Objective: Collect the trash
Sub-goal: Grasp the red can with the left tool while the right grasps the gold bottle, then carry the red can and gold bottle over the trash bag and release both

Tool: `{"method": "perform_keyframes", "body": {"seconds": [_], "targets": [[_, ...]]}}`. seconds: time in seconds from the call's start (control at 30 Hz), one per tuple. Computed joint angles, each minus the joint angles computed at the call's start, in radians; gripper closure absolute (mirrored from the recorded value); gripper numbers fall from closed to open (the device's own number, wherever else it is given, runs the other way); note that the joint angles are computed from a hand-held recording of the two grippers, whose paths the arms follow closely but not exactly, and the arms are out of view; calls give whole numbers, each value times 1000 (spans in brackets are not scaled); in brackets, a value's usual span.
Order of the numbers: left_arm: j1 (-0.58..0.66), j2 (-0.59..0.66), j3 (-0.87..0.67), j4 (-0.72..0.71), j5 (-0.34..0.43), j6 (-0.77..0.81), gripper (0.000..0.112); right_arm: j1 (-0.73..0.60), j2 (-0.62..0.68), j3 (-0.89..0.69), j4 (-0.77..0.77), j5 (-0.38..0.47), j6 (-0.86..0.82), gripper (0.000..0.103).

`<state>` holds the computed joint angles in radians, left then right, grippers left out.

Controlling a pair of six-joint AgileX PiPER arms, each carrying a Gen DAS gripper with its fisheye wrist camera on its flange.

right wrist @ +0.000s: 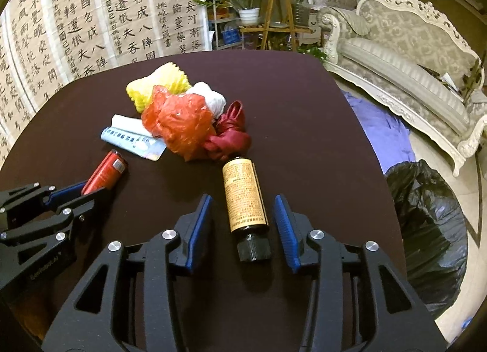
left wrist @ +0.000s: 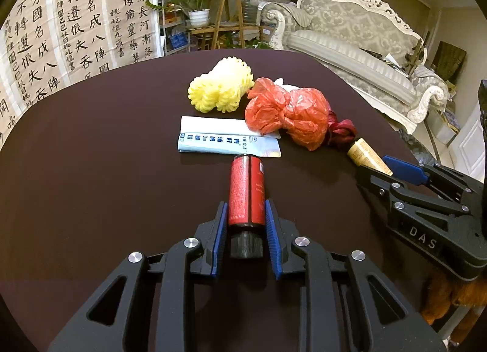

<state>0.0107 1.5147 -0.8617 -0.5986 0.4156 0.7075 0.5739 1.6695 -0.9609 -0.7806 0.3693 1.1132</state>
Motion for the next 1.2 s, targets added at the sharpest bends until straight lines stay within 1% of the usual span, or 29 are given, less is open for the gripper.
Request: {"method": "perform_keyframes", "body": {"seconds": [0.03,0.1,0.13,0.17,0.23,0.33,0.47,0.6,0.73,0.83,0.93,1.07,1.2], "targets": [[0,1,-1,-3,0,-2,83,-1,2,-2,-1,1,3,62],[1,2,-2,-11,-1,-5,82,1,4,-3,-14,4,18,65],[4,1,1,-23,-2,6,82,4,9,-6,-8,8,9,75],[6,-1,5,-35,-6,20,83,3,10,-6,2,7,-5,80],[0,-5,14,-35,-23,23,88,9,8,-1,-23,11,19,80],[2,-7,20,-56,-29,54,88,13,-1,8,-46,13,44,80],[9,-9,23,-81,-35,81,88,27,-24,38,-128,13,144,80],[17,-35,46,-164,-49,157,88,40,-63,84,-217,10,258,80],[4,-72,77,-235,-49,210,88,61,-119,137,-314,40,383,80],[-36,-97,87,-257,-61,210,88,73,-169,181,-386,75,471,80],[-84,-119,94,-271,-77,208,88,86,-233,234,-455,136,561,80],[-164,-133,89,-277,-91,190,88,69,-306,292,-472,185,593,80],[-267,-137,89,-266,-131,152,88,31,-369,347,-479,216,614,80]]}}
